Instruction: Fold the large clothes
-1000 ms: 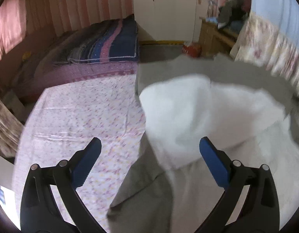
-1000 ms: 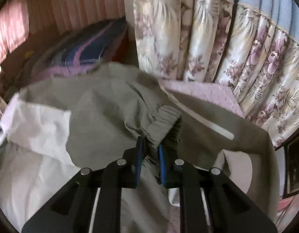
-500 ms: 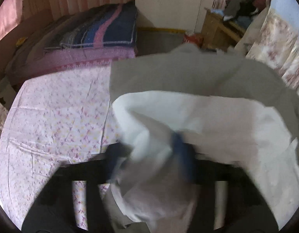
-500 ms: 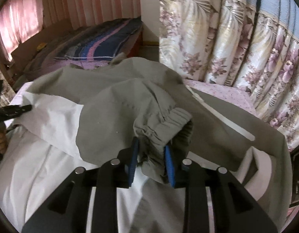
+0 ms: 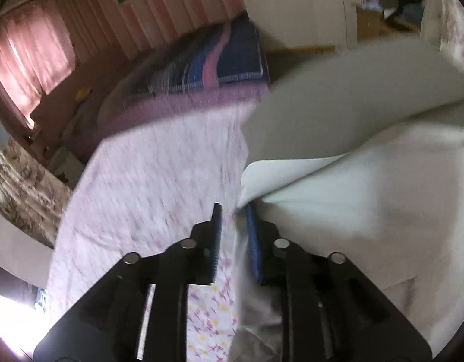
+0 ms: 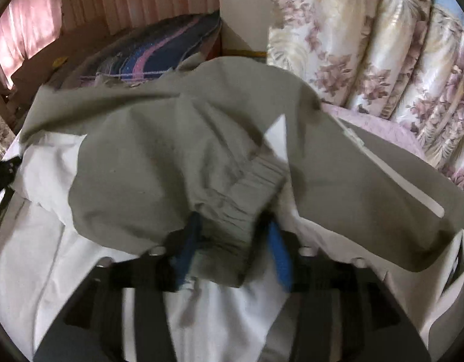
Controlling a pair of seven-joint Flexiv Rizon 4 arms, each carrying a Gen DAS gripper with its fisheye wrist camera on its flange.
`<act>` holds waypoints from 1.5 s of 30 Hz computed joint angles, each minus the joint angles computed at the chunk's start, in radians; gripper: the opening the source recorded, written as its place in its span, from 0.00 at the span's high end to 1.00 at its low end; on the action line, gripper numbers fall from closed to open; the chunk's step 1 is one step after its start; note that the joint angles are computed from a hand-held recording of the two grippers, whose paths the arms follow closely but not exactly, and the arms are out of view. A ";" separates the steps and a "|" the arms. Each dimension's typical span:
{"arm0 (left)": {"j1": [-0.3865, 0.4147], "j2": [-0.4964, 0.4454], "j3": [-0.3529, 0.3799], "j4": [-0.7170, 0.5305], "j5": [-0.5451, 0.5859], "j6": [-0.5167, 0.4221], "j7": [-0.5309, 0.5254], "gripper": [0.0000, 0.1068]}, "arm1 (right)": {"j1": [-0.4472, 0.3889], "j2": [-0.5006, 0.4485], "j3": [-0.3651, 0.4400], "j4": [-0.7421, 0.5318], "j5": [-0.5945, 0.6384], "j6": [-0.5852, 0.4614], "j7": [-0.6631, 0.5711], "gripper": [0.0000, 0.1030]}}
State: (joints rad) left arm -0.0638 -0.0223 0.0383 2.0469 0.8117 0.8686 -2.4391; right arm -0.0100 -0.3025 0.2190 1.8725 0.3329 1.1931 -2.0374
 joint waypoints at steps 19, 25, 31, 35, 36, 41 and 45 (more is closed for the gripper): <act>-0.018 0.630 -0.062 0.369 -0.113 0.100 -0.018 0.06 | -0.171 0.387 -0.266 0.258 0.295 0.022 -0.241 0.21; 0.025 0.814 -0.180 0.476 -0.187 0.060 -0.072 0.06 | -0.187 0.398 -0.356 0.271 0.426 -0.005 -0.356 0.21; 0.032 0.979 -0.264 0.571 -0.291 0.023 -0.097 0.06 | -0.199 0.380 -0.369 0.275 0.485 -0.030 -0.469 0.21; 0.029 1.031 -0.304 0.588 -0.341 -0.015 -0.048 0.06 | -0.214 0.356 -0.365 0.254 0.488 -0.078 -0.468 0.21; 0.031 1.040 -0.312 0.591 -0.349 -0.022 -0.041 0.06 | -0.218 0.338 -0.360 0.246 0.465 -0.102 -0.439 0.21; 0.044 1.039 -0.313 0.609 -0.388 0.012 -0.025 0.06 | -0.235 0.280 -0.310 0.246 0.410 -0.068 -0.376 0.22; 0.055 1.011 -0.328 0.603 -0.400 0.033 -0.001 0.06 | -0.242 0.279 -0.284 0.262 0.382 -0.026 -0.351 0.71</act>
State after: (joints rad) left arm -0.0086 0.9886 -0.2902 2.6494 0.4120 0.9018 -2.4400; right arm -0.2524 -0.0238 -0.0647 2.1347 0.7146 1.1675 -2.3887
